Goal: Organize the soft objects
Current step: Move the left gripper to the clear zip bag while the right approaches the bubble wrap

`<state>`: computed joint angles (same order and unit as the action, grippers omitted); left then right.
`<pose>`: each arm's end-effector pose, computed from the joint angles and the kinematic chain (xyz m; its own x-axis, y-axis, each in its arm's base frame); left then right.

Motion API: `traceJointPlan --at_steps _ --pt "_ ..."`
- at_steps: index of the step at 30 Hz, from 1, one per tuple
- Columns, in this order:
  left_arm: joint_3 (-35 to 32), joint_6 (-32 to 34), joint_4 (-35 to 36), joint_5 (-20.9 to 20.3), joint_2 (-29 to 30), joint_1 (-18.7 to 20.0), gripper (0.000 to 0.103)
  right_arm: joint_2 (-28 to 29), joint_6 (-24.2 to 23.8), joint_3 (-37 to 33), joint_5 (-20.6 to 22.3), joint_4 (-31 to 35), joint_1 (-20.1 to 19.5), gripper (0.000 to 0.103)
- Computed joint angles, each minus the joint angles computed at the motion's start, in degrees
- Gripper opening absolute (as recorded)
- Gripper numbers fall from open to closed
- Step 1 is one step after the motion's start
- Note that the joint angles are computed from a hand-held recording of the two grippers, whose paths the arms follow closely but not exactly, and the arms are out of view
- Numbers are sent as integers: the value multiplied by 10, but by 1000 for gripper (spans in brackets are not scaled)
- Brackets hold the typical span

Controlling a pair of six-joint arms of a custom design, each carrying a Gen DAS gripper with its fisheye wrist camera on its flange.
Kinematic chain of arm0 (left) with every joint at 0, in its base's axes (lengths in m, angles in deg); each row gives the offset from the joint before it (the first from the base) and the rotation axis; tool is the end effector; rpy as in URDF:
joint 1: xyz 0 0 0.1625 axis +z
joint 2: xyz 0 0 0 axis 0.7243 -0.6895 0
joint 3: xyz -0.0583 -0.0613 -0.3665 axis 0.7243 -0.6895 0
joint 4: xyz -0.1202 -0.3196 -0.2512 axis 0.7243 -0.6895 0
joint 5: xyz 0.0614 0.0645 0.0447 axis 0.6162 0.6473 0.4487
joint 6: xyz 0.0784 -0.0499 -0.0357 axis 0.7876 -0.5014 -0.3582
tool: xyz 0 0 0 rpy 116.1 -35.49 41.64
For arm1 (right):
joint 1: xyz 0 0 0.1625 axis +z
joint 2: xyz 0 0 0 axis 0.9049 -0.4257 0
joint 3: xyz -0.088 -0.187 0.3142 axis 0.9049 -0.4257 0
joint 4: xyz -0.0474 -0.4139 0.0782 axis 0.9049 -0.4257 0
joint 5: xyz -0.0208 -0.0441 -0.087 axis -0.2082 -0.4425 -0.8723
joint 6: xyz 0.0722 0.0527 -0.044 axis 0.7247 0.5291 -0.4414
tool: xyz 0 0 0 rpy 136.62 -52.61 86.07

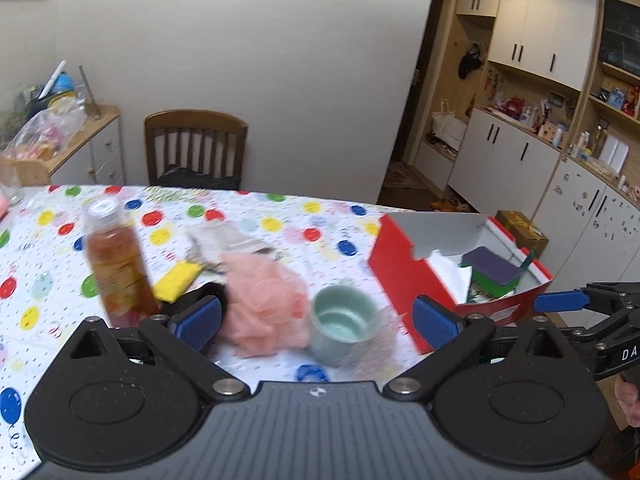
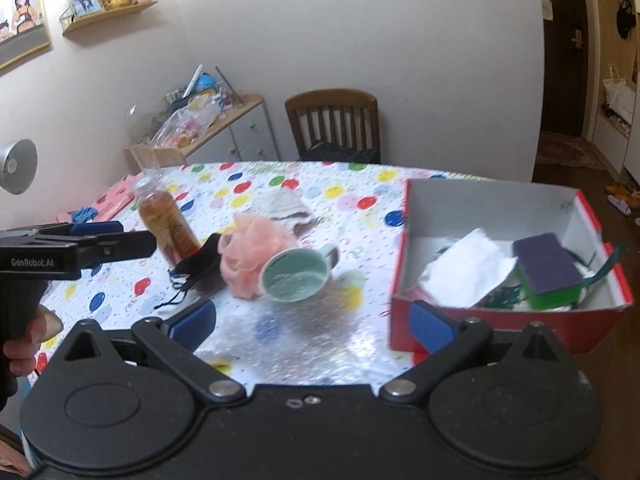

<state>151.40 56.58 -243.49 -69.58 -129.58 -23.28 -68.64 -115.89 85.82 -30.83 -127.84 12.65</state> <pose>-0.4187 -0.3991 0.0679 -0.7671 0.3880 -0.5109 0.6334 0.5846 -0.5070 0.0509 -0.3422 0.4400 -0.8224 -0.1852 0.5379 -0.5079 0.6649 -0.5477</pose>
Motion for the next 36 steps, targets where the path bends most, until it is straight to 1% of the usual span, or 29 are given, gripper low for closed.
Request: traceJointPlan --at_steps 5,8,11,17,20,25,32,33,36 --pt "43 5 -1 0 -28 12 103 27 20 24 -38 -34 27 103" --pt "55 8 17 -10 -27 18 102 47 23 33 -53 -46 35 102" --pt "69 26 10 -17 -18 22 102 71 23 45 -80 -69 44 101" --pt "77 56 0 -39 12 39 102 117 22 56 -121 -101 45 101" --pt "77 68 -8 -39 29 46 102 141 19 59 -144 -117 42 101" --pt "65 67 3 -41 52 59 102 179 10 58 -174 -139 29 98" --pt "43 59 17 -42 76 78 101 225 11 48 -184 -161 16 94" --pt "41 62 17 -44 78 80 100 230 11 48 -182 -164 14 93" --pt "37 60 26 -46 83 84 92 240 15 42 -180 -165 9 88"
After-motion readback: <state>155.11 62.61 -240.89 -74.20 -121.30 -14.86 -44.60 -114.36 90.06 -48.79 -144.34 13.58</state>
